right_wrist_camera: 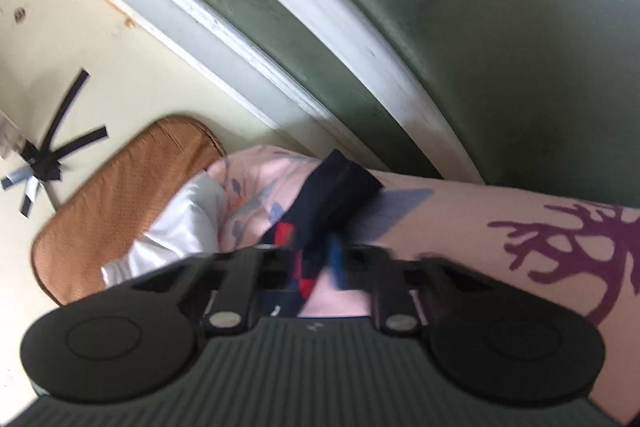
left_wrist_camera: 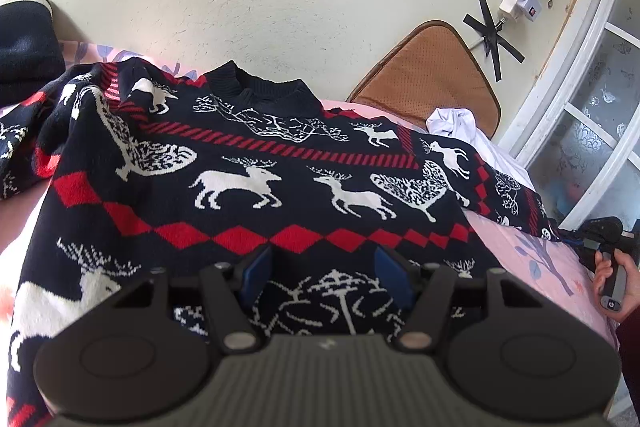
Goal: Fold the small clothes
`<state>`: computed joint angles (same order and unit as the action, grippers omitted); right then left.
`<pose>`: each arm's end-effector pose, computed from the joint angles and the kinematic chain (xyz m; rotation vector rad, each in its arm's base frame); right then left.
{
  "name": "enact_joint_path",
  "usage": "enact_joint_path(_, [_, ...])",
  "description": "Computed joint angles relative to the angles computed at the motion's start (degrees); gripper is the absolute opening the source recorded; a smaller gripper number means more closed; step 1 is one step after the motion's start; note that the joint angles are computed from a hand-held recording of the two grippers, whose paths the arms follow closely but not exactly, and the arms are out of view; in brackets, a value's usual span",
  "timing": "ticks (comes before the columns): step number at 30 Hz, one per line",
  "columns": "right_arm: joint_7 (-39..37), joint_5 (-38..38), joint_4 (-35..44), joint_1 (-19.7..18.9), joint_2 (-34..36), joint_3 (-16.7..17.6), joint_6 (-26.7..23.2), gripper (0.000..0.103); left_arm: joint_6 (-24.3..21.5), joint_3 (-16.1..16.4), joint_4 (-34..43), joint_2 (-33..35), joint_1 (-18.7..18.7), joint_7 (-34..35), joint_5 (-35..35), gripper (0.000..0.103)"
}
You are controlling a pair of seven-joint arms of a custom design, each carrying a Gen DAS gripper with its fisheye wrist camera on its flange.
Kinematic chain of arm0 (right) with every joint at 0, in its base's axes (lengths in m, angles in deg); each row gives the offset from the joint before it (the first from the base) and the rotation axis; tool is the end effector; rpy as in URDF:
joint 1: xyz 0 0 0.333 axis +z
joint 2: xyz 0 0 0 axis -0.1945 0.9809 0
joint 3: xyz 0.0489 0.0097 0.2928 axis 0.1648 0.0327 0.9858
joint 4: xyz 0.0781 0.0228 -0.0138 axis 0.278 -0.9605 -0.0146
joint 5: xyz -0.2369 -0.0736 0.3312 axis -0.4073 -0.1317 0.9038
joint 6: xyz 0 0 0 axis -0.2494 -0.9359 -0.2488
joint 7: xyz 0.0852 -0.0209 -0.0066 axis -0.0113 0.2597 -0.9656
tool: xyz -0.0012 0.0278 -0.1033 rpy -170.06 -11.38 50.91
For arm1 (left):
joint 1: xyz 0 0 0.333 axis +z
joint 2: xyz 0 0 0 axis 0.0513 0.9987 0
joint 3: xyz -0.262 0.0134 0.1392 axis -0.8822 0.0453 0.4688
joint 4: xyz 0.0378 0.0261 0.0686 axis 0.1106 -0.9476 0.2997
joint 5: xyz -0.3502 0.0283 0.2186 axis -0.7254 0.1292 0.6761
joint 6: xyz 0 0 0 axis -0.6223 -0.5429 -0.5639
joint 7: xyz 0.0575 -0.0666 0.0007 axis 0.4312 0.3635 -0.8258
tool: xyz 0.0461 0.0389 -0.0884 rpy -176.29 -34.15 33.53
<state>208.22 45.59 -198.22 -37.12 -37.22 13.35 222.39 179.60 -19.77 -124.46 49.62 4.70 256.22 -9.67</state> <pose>0.4065 -0.0799 0.4194 -0.3684 2.1083 -0.5917 0.4973 0.0267 0.3743 -1.6100 2.0673 -1.3818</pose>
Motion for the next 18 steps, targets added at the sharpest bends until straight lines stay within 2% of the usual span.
enact_joint_path(2, [-0.3, 0.6, -0.8, -0.4, -2.2, 1.5, 2.4, 0.007, -0.2, 0.0, 0.1, 0.0, 0.2, -0.7, 0.9, 0.058])
enact_joint_path(5, [-5.2, -1.3, 0.9, -0.4, -6.3, 3.5, 3.5, 0.007, -0.6, 0.4, -0.1, -1.4, 0.5, -0.9, 3.0, 0.059])
enact_joint_path(9, [-10.8, -7.7, 8.9, 6.3, -4.8, 0.3, 5.0, 0.007, -0.1, 2.3, -0.1, -3.4, 0.9, 7.3, -2.2, 0.062])
enact_joint_path(12, [-13.9, -12.2, 19.2, 13.4, 3.2, -1.7, 5.3, 0.007, 1.1, 3.1, 2.3, -1.3, 1.9, 10.3, -7.4, 0.063])
enact_joint_path(14, [-15.5, -14.8, 26.8, 18.2, 10.1, -2.6, 4.5, 0.007, 0.9, 3.5, 4.2, 1.9, 3.2, 9.1, -10.4, 0.063])
enact_joint_path(15, [-15.5, -17.5, 31.3, 21.8, 14.3, -4.1, 3.6, 0.007, 1.0, 3.3, 5.4, 3.9, 3.9, 6.5, -9.7, 0.063])
enact_joint_path(16, [-14.3, -21.3, 35.7, 25.7, 18.5, -6.2, 2.6, 0.007, 2.3, 2.5, 6.6, 5.3, 4.6, 0.4, -5.5, 0.061])
enact_joint_path(17, [-9.0, -28.9, 40.0, 27.9, 22.3, -7.8, 1.4, 0.007, 0.8, 2.6, 7.9, 6.6, 5.4, -3.7, -3.2, 0.06])
enact_joint_path(18, [-4.9, -35.1, 45.0, 29.0, 26.5, -7.5, -0.1, 0.007, -1.3, 2.9, 8.3, 7.1, 6.2, -3.9, -4.1, 0.062])
